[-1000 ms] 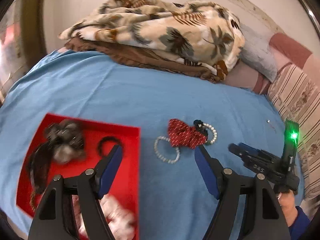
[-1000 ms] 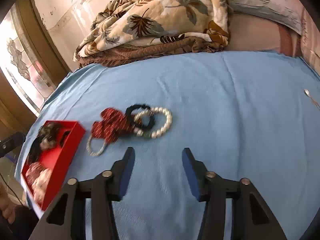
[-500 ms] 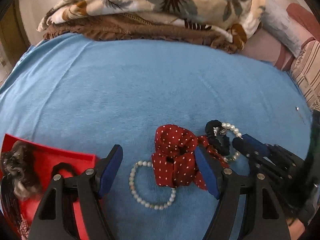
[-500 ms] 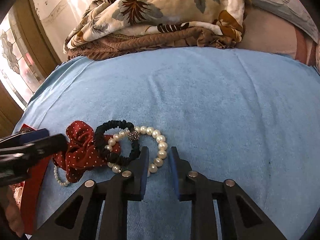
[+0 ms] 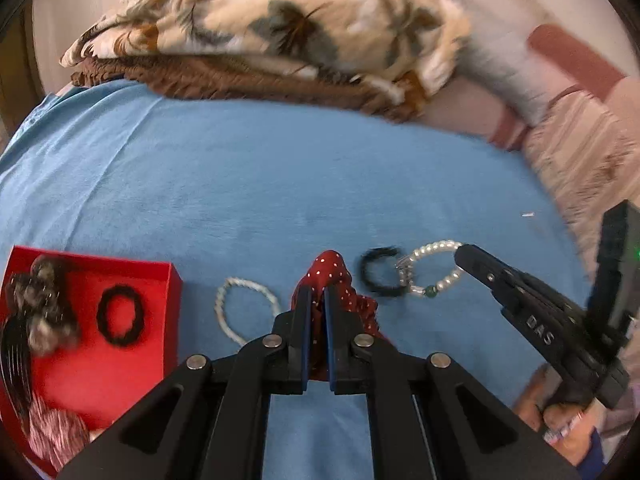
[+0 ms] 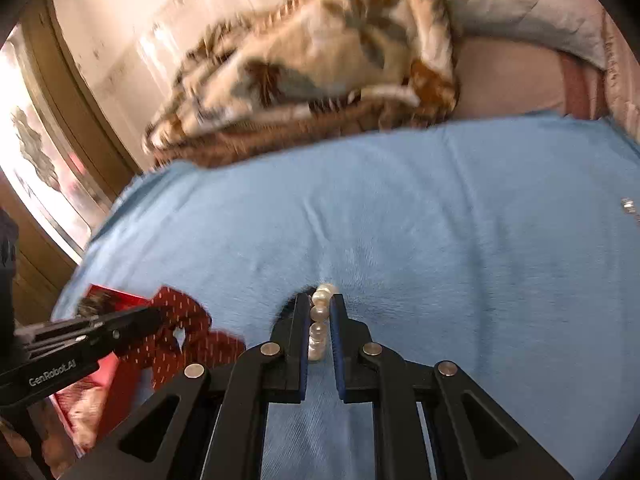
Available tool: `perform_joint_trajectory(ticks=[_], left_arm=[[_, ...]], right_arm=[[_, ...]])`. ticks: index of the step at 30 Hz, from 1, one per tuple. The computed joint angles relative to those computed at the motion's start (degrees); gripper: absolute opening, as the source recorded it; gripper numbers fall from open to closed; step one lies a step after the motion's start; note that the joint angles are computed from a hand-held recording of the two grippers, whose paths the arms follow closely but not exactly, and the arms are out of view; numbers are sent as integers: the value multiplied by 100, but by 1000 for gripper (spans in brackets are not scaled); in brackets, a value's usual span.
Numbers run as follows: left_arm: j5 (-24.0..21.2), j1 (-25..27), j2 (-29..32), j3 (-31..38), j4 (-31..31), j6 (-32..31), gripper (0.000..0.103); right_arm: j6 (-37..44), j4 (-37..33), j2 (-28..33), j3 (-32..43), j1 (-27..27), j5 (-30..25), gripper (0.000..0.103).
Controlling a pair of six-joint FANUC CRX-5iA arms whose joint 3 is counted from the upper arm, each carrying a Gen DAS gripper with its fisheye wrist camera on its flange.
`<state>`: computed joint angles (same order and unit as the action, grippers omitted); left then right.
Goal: Organize jewelry
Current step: 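Grasp the red polka-dot scrunchie with the left tool while the right tool grasps the pearl bracelet, then carry the red scrunchie to the red tray with the left tool while the right tool carries the pearl bracelet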
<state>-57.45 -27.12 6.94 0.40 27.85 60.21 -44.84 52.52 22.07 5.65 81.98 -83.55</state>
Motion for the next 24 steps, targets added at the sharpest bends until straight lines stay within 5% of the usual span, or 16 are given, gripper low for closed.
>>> perform_joint_trajectory(ticks=[8, 24], left_arm=[[-170, 339, -1249, -1129, 919, -944, 6], [95, 1104, -2463, -2042, 515, -920, 6]], right_arm=[[-442, 633, 352, 683, 823, -1270, 11], [602, 32, 1347, 2094, 849, -1462, 11]])
